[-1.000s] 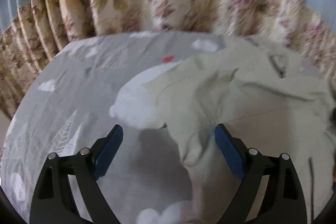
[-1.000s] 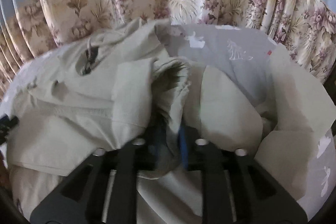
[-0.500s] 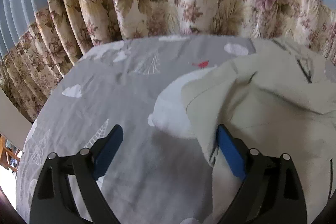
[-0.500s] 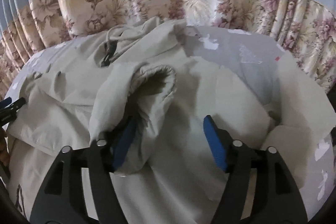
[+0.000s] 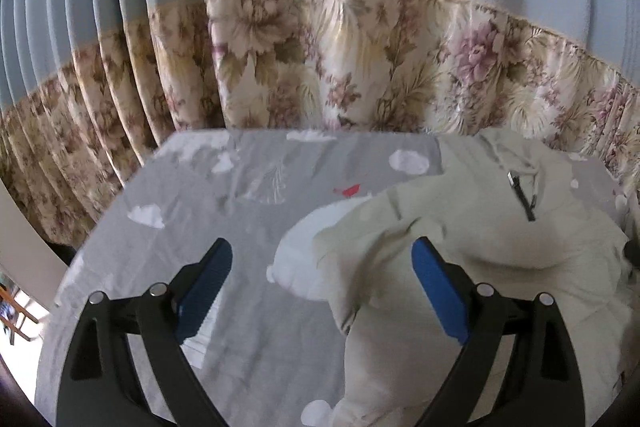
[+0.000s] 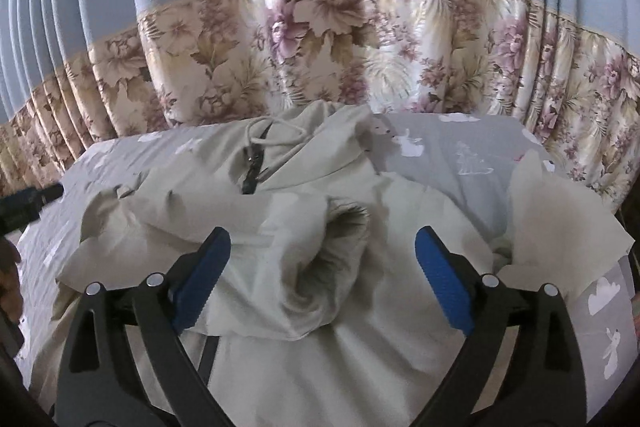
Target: Fold large clothes
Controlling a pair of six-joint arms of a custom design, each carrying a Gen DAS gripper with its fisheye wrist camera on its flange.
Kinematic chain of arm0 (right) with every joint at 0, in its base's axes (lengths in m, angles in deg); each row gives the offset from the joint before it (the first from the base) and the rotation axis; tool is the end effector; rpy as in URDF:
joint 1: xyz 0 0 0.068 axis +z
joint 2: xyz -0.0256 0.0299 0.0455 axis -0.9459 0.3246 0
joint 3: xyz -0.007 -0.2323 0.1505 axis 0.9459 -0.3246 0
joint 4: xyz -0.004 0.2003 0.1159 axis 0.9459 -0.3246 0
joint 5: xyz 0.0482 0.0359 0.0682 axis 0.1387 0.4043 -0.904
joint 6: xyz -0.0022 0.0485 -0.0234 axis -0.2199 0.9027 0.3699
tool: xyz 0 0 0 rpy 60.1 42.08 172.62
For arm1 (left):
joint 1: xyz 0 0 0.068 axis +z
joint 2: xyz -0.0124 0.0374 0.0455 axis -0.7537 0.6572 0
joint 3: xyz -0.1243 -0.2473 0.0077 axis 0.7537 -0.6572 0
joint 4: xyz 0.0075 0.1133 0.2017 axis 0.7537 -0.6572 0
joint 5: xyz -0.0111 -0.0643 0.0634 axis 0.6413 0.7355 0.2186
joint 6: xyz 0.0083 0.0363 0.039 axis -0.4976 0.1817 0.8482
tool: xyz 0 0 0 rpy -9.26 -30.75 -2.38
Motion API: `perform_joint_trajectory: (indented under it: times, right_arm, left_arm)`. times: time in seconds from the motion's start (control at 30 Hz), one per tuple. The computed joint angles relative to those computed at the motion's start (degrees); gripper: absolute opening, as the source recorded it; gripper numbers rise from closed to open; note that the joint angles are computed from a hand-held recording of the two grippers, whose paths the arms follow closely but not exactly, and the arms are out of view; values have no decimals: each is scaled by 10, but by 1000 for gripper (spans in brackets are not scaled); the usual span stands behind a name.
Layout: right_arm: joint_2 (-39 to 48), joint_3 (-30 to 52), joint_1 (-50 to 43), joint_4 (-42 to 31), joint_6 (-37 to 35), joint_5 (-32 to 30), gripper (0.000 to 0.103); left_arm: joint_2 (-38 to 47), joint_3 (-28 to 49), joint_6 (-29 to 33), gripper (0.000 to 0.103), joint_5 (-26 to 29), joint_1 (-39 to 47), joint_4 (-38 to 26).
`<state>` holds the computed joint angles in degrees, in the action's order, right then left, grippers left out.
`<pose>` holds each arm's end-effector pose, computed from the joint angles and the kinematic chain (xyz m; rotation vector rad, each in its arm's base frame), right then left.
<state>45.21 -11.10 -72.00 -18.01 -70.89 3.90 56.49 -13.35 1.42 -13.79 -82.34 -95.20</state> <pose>0.2409 0.0117 0.2048 -0.4639 2.3089 0.4290 0.1346 -0.0596 0.2375 -0.5309 2.2274 0.3133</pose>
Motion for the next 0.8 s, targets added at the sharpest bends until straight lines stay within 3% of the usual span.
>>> perform_joint_trajectory:
  times: [0.13, 0.3, 0.37, 0.47, 0.57, 0.7, 0.8]
  right_arm:
    - [-5, -23, 41, 12, -1, 10, 96]
    - [29, -45, 109, 50, -4, 118, 96]
    - [30, -40, 92, 43, -13, 110, 96]
    - [9, -16, 23, 32, -32, 97, 96]
    - [23, 46, -111, 14, -58, 95, 100]
    - [171, 194, -291, -42, -57, 104, 100]
    - [304, 307, -373, -95, -38, 104, 91]
  left_arm:
    - [31, 30, -33, 94, -17, -39, -17]
    - [105, -21, -43, 94, 20, -37, 83]
    - [123, -44, -51, 94, 28, -37, 116]
    - [115, -79, -55, 94, 43, -30, 155]
    - [86, -85, -49, 94, 27, -30, 142]
    - [59, -77, -64, 94, -7, -40, 102]
    - [52, -78, -64, 94, -6, -40, 97]
